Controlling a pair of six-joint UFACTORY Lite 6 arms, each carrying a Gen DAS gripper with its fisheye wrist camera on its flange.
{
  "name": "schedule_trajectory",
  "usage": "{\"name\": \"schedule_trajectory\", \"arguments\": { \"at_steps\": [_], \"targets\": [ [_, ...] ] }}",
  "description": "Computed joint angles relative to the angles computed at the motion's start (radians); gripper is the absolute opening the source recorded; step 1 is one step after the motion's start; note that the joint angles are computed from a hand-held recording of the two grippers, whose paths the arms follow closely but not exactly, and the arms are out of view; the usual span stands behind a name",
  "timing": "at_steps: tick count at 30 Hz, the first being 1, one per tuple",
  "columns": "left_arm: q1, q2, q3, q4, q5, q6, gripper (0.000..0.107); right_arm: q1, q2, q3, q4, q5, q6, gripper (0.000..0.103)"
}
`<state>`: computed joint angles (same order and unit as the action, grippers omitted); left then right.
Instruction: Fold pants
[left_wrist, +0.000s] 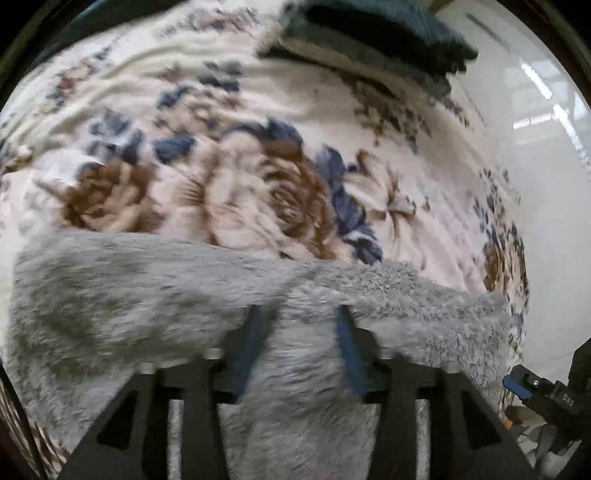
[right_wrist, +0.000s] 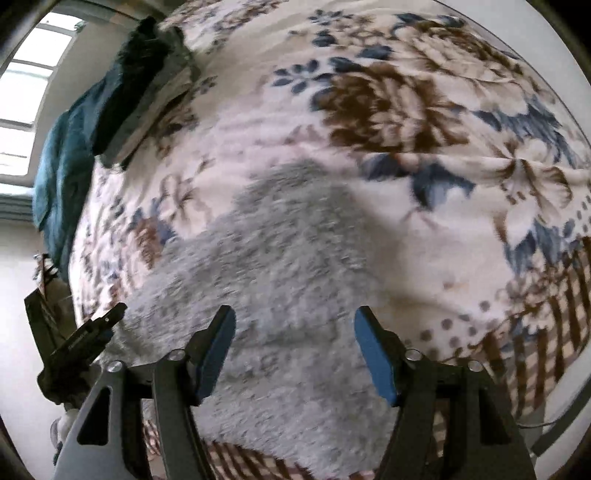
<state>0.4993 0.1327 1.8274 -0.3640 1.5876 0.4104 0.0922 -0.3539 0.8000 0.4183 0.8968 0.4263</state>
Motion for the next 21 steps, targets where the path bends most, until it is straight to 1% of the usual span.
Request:
{"name": "schedule_trajectory", "arguments": {
  "at_steps": [1, 2, 3, 5, 7, 9, 12, 15, 17, 21],
  "targets": [
    [0.040, -0.009, 0.001, -0.014, -0.001, 0.011, 0.078, 0.033, -0.005, 0.005, -0.006, -0.013, 0.015, 0.088],
    [0.066, -0.012, 0.001, -0.022, -0.001, 0.019, 0.091, 0.055, -0.004, 0.015, -0.021, -0.017, 0.031, 0.091],
    [0.105, -0.017, -0.003, -0.033, -0.003, 0.036, 0.100, 0.092, -0.001, 0.027, -0.049, -0.027, 0.061, 0.091],
    [0.206, -0.024, -0.004, -0.056, 0.000, 0.074, 0.100, 0.167, 0.025, 0.058, -0.097, -0.038, 0.119, 0.092],
    [0.287, -0.020, 0.013, -0.061, 0.016, 0.098, 0.100, 0.222, 0.063, 0.084, -0.090, -0.048, 0.142, 0.093],
    [0.407, 0.003, 0.049, -0.094, 0.071, 0.122, 0.100, 0.253, 0.085, 0.098, -0.080, -0.060, 0.161, 0.093],
    [0.657, 0.075, 0.122, -0.145, 0.165, 0.134, 0.100, 0.309, 0.142, 0.137, -0.074, -0.072, 0.186, 0.093],
    [0.829, 0.177, 0.156, -0.163, 0.199, 0.087, 0.100, 0.371, 0.209, 0.182, -0.060, -0.086, 0.197, 0.093],
    [0.884, 0.225, 0.121, -0.162, 0.177, 0.051, 0.100, 0.401, 0.248, 0.212, -0.056, -0.090, 0.203, 0.093],
    [0.895, 0.288, -0.008, -0.186, 0.126, -0.011, 0.099, 0.452, 0.329, 0.279, -0.040, -0.098, 0.211, 0.093]
  ]
}}
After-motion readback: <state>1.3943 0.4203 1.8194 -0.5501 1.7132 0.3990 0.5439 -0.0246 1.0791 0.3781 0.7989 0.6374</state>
